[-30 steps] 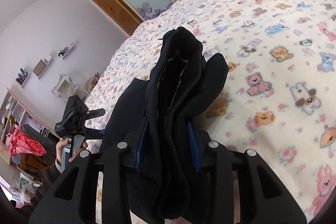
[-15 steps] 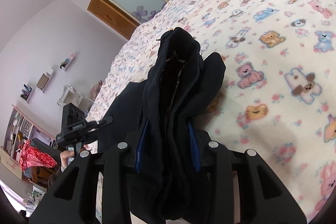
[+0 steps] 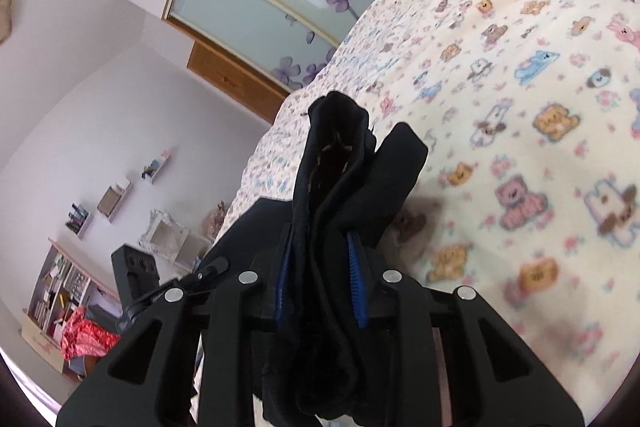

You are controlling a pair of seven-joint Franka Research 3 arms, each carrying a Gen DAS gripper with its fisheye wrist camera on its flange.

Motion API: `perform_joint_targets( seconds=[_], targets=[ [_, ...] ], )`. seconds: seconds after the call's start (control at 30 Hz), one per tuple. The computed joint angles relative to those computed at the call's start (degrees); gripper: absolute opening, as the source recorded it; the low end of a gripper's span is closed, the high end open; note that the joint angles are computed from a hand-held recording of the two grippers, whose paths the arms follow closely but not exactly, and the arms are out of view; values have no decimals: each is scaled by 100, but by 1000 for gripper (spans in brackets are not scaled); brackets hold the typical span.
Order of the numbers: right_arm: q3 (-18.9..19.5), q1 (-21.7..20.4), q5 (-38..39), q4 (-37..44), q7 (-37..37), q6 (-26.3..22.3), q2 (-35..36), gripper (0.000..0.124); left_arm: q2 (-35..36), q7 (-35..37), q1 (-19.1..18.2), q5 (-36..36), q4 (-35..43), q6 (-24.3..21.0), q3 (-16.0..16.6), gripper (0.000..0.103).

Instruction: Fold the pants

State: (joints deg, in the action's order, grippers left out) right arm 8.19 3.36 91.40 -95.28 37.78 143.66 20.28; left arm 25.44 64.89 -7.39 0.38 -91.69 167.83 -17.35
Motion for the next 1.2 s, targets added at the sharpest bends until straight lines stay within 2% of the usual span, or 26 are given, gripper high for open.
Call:
perform_joint_targets(
  seconds=[0.2,0.3,0.37,0.43,0.5,0.53,0.63,0.7,0.73,0.77,0.8,0.83,0.87,0.9,0.93,0.97,1.0,1.03,1.07,1.1,1.13,1.2],
  targets=[
    [45,-60,450,489,-296,147,277,25,350,-478,-514,650,650,305,562,11],
    [95,-92,562,849,-402,284,523,25,647,-644,-708,1014,1156,269,770,11],
    [115,-104,417,1094,-228,408,748,25,945,-767,-818,1203,1586,95,919,11],
    [131,-84,70,1266,160,592,961,25,1286,-786,-782,1199,2013,-273,861,12],
    [20,93,-752,1418,935,961,1174,25,1580,-1007,-873,1239,2364,-717,1002,12],
    [-30,158,-1066,1422,1234,1122,1218,25,1637,-1117,-884,1278,2379,-767,1059,13],
    [130,5,-1258,1385,1561,1097,1238,27,1651,-1275,-680,1199,2060,-354,943,22],
    [98,103,-1723,1304,1875,1345,1178,30,1602,-1395,-672,1213,1967,-349,968,37],
    [45,175,-2017,1231,2099,1464,1128,36,1494,-1524,-713,1262,1848,-362,1056,40],
    [-28,257,-2320,1184,2386,1586,1101,41,1399,-1687,-784,1358,1740,-327,1186,47],
    [-113,349,-2564,1031,2663,1836,1000,44,1257,-1983,-937,1543,1577,-245,1451,54],
    [-76,345,-2571,900,2716,2132,902,44,1053,-2438,-1184,1845,1331,-107,1866,58],
    [108,220,-2341,821,2487,2380,828,44,852,-3119,-1311,2459,1121,-6,2123,65],
    [493,-47,-1745,768,1857,2674,721,44,730,-3647,-1318,2996,1016,56,2180,70],
    [832,-315,-1142,805,1152,2690,676,44,602,-4061,-1201,3484,905,295,2080,73],
    [979,-471,-669,823,612,2429,611,44,564,-4073,-953,3614,862,539,1780,81],
    [1001,-554,-569,831,465,1902,569,44,598,-3683,-582,3390,838,815,1279,90],
    [959,-542,-616,871,518,1572,586,44,722,-2920,-307,2764,888,1020,779,91],
    [921,-506,-693,919,594,1239,623,44,840,-1947,-54,1955,991,907,279,92],
    [842,-419,-802,936,705,1130,634,45,1008,-1364,180,1546,1172,721,-186,92],
    [759,-316,-914,967,792,1068,661,45,1225,-1171,322,1475,1457,400,-532,92],
    [592,-146,-1133,1013,930,993,696,45,1481,-1012,317,1322,1780,76,-705,92]
  ],
)
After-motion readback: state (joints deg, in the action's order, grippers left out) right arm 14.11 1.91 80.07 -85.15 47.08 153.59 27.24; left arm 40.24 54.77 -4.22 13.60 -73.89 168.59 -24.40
